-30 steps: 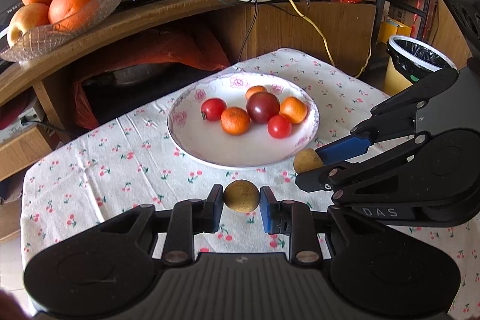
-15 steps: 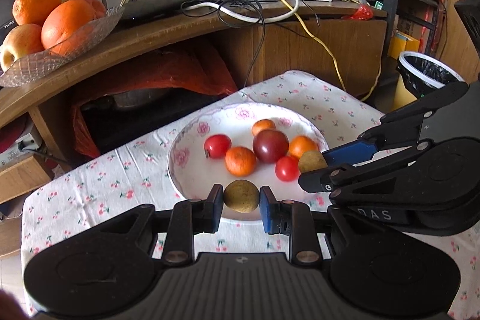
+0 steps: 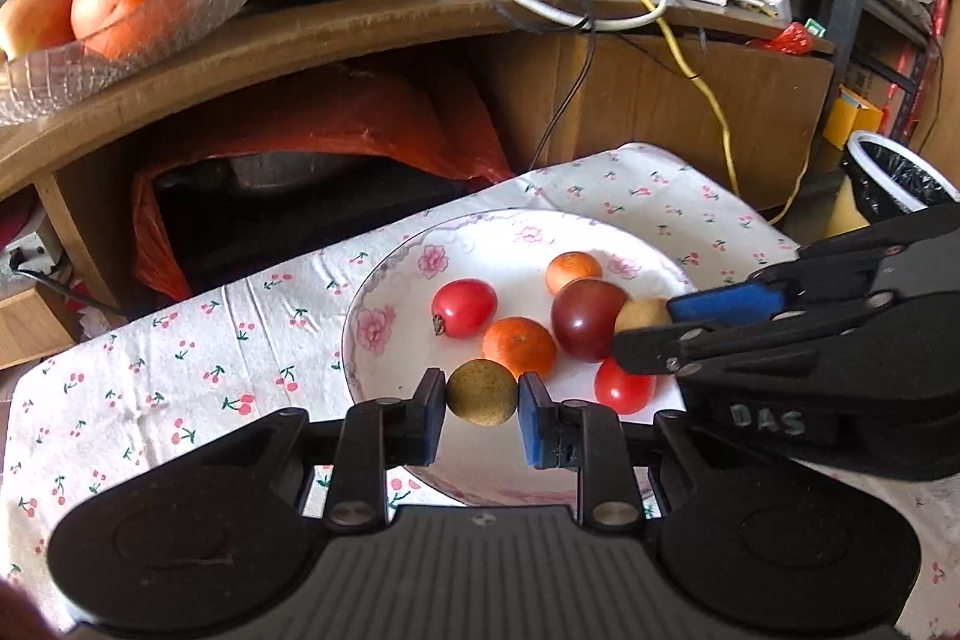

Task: Organize fruits
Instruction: 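Open the left tool over the bowl while the right tool releases its potato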

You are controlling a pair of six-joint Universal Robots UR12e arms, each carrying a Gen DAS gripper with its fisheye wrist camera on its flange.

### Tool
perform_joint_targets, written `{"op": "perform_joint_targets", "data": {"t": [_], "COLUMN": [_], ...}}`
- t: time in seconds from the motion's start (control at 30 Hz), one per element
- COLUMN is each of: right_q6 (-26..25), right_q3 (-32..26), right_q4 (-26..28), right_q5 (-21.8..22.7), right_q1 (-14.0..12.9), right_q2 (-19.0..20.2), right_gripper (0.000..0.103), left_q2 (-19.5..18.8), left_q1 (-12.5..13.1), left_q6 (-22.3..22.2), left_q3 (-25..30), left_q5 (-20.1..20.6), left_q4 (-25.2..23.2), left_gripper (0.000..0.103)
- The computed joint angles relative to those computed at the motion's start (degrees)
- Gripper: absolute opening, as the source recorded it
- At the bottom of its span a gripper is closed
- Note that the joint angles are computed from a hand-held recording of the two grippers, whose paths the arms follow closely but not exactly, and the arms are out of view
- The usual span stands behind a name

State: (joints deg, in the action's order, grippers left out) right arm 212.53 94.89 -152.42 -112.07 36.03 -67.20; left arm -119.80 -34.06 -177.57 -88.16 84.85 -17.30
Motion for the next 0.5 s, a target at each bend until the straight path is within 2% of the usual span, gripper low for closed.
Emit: {"op": "perform_joint_targets", "data": {"t": [0.2, 0.3, 0.5], "right_q6": [0.8, 1.8, 2.2], "right_q3": [0.1, 0.3, 0.2], "right_q4": [-1.2, -2.4, -2.7], "right_q5": [-1.3, -0.1, -0.9], "right_q1": [-0.1, -0.5, -0.3], "right_q2": [0.3, 0.3, 0.4], "right_gripper": [0.031, 0.039, 0.040], "left_q2": [-0.4, -0.5, -0.2], "left_q1": [0.0, 0.0, 0.0], "left_q6": [-0.7, -0.9, -0.9], "left_q3": [0.5, 0.5, 0.2], "left_q5": [0.0, -0.3, -0.1], "left_q4": [-0.6, -0.4, -0.1], "left_gripper": [0.035, 0.036, 0.040]}}
